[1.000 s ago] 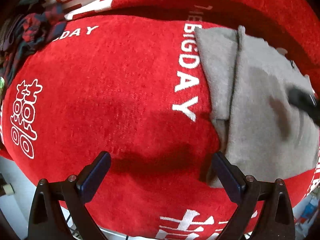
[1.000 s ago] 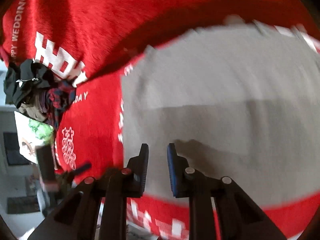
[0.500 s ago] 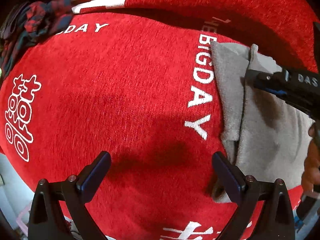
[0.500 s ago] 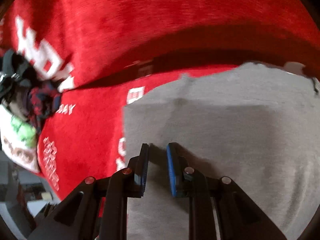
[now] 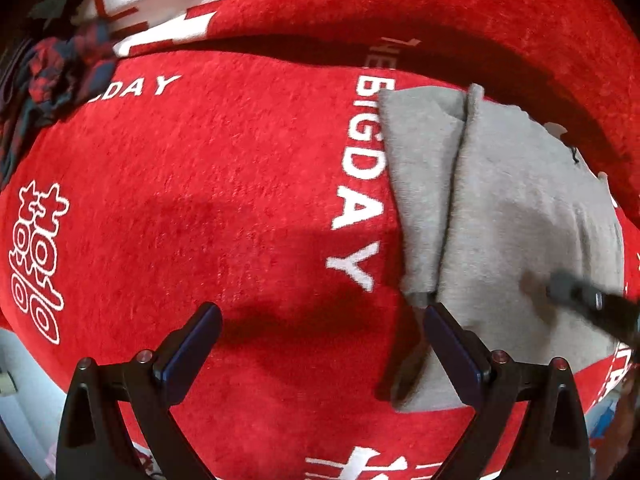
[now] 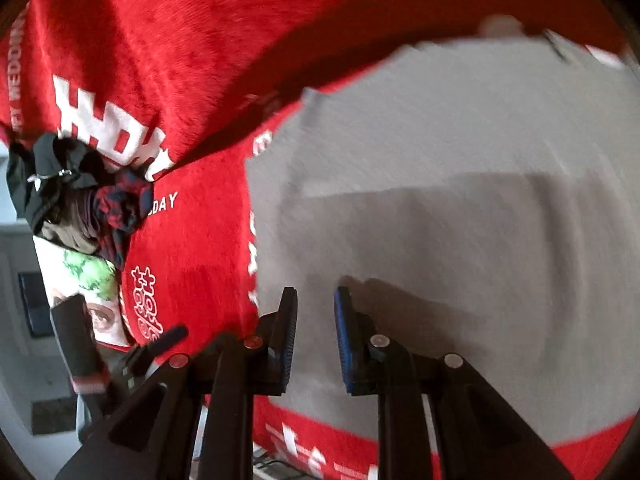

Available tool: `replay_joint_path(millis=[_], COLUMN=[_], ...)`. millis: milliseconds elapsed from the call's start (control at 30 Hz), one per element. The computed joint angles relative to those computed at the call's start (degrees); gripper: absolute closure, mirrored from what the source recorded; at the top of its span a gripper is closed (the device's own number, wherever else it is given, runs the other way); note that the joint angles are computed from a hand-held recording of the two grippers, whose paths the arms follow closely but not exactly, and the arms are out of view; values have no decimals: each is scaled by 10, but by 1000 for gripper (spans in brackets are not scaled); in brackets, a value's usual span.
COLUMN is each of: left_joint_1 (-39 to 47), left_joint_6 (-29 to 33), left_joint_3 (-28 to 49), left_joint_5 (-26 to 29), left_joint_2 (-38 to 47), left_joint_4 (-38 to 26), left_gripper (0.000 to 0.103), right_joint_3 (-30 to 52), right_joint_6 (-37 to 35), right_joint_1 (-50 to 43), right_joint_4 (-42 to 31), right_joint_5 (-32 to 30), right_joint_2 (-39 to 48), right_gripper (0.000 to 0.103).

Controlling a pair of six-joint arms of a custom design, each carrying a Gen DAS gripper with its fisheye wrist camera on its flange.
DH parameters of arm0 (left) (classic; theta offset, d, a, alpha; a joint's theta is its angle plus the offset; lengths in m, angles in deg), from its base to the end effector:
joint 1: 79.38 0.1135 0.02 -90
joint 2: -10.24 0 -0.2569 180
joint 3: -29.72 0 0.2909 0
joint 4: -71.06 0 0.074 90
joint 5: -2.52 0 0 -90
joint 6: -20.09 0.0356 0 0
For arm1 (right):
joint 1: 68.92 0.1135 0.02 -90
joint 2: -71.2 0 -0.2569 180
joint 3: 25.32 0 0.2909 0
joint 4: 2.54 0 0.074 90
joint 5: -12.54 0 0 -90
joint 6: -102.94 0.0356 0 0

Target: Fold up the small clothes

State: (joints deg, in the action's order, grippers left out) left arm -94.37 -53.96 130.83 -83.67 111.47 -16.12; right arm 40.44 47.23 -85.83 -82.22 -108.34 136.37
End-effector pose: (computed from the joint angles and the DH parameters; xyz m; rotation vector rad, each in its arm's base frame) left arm 0.3530 -0.0970 0.2555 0.8271 2.9796 -0.1022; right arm 0.2185 -0.0473 0.2470 1.1927 2.6677 0.8397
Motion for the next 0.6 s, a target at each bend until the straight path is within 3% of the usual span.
replay_joint_path(millis=[33, 100, 333, 600], left_joint_1=[-4, -17, -38, -52], left_joint_6=[0, -3, -5, -8], left_joint_3=[-2, -5, -26, -36], left_joint_5=[-1, -4, -8, -8], left_joint_2=[-2, 1, -19, -33], left_joint_4=[0, 6, -1, -13], left_gripper=[2, 2, 2, 2], right_joint_3=[-16, -41, -139, -181], right_joint_6=[2, 12, 61, 57], right_joint_1=[-11, -24, -70, -127], right_joint_4=[-14, -32, -98, -191], right_joint_5=[-8, -22, -74, -90], right_joint_2=[-27, -67, -246, -347], right_gripper=[67, 65, 65, 64])
